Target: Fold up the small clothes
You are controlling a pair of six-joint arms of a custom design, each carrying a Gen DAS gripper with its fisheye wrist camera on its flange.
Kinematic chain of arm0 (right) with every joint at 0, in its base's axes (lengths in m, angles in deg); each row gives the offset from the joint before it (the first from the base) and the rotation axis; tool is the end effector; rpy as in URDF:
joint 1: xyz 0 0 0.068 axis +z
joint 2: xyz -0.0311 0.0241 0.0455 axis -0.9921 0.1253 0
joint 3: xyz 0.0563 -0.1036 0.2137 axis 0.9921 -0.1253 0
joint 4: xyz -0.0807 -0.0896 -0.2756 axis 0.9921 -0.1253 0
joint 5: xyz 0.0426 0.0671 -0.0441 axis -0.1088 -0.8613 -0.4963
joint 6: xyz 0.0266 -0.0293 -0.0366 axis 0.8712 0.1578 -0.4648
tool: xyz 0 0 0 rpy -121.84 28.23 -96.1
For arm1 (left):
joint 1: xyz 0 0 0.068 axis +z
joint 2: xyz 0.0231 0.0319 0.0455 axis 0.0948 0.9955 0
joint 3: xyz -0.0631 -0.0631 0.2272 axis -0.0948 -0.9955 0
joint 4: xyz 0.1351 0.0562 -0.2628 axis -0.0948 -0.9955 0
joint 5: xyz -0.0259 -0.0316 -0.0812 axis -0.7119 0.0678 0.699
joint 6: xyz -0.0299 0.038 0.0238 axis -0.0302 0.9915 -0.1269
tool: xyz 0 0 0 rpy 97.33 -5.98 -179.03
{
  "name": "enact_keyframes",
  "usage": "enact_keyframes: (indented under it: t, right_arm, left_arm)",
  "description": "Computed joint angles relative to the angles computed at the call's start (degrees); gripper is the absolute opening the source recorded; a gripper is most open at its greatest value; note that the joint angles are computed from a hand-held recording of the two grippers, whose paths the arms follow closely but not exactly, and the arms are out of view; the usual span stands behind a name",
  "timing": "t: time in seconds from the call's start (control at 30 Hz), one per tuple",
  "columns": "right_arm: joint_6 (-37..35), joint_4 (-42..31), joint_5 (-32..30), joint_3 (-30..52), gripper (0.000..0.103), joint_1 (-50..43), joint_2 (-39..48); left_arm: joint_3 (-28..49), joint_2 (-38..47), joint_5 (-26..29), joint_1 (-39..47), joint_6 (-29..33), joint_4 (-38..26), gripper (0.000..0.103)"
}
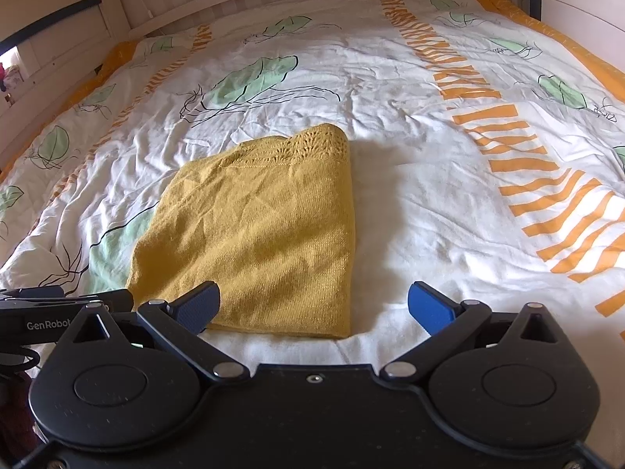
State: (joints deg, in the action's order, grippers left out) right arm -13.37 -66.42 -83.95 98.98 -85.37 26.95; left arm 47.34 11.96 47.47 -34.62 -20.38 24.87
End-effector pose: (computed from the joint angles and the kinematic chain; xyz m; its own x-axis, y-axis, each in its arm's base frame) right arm 0.3248 0.0012 0.0819 -0.7296 -0.2021 -0.6533 -0.4219 0.8849 0.1975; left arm 0.2399 -0.1769 0.1080 -0.7481 -0.3189 -0.5819 -0.4106 0.9114 0.0283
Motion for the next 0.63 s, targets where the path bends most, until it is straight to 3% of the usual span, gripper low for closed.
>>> enact_keyframes:
  t: [0.63]
  right_arm:
    - [0.5,-1.1,-0.6,2.0,0.102,0.1,2.7]
  left_arm:
    - [0.5,1.3,0.8,0.5,0.5,0.6,0.101]
